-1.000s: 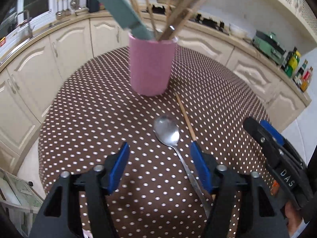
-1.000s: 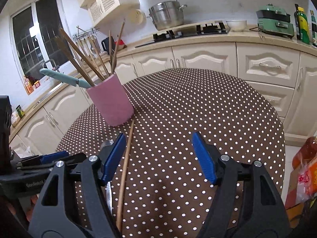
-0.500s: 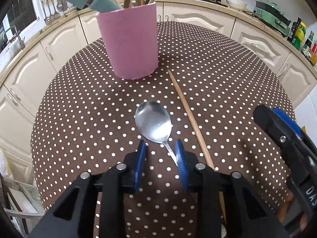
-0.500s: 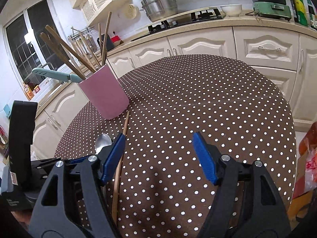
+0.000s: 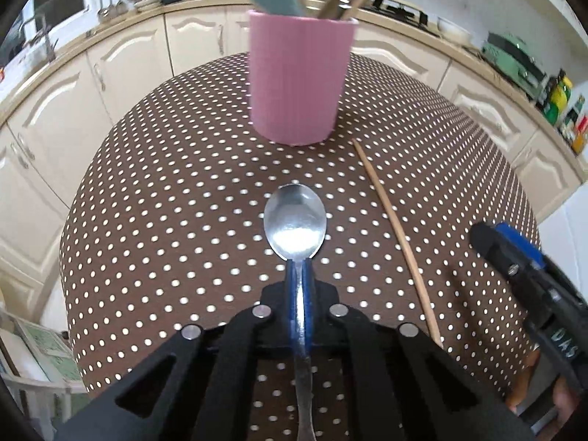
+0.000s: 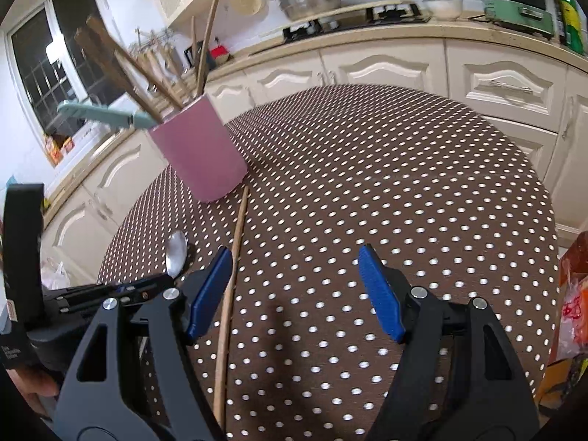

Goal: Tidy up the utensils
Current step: 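Grasp the metal spoon with the left tool while the right tool grasps the last chopstick, then lift the spoon and chopstick upright and carry both over the pink cup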

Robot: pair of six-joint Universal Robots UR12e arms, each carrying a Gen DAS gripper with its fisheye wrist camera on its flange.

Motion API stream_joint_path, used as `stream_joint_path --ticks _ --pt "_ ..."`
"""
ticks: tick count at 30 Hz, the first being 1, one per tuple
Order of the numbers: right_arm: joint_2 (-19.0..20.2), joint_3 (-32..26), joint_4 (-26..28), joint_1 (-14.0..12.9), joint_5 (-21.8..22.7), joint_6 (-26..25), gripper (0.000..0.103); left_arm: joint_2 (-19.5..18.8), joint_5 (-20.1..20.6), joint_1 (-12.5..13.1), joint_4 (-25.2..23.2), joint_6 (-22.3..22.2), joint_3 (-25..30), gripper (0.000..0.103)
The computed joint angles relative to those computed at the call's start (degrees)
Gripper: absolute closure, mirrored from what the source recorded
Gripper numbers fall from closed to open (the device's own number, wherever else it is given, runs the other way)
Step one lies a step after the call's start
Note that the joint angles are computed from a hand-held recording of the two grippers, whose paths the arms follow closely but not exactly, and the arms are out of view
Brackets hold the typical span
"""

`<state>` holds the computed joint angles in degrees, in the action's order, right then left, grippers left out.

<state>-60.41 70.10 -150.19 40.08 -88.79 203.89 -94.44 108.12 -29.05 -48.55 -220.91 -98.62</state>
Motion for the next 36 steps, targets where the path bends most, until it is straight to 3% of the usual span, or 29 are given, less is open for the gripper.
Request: stream_joint_path --ticks 6,10,14,21,23,26,30,36 --pt "3.01 -7.47 12.02 0.73 1.81 -3.96 0.033 1.81 0.49 0.43 3.98 -0.56 -2.18 0.100" --pt "5.98 -14.01 19.86 1.45 1.73 -8.19 0.034 2.67 3.69 -0.05 5.95 0.10 -2.95 0.100" --pt "9.01 -20.57 28.11 1.68 2.25 -11.64 0.063 3.19 7.69 -0.94 8.51 0.92 -3.44 0.100" --pt "13.95 -31.04 39.84 2.77 -1.23 -17.34 0.079 4.09 12.24 -2.04 13.06 1.93 -4.46 0.100" --pt "14.83 -32.89 41.52 2.75 -0.72 -18.14 0.092 4.03 12.20 -1.97 14.86 2.70 -4.62 0.100" --pt "14.42 -31.76 39.54 1.85 4.86 -16.93 0.097 4.28 12.41 -2.05 18.10 3.74 -5.42 0.100" --pt "12.41 -27.33 33.92 1.60 6.36 -15.14 0.097 4.40 13.15 -2.45 20.86 4.69 -5.88 0.100" --pt "7.22 -17.72 20.57 0.52 9.30 -10.81 0.097 4.33 14.33 -3.28 26.27 6.09 -6.53 0.100"
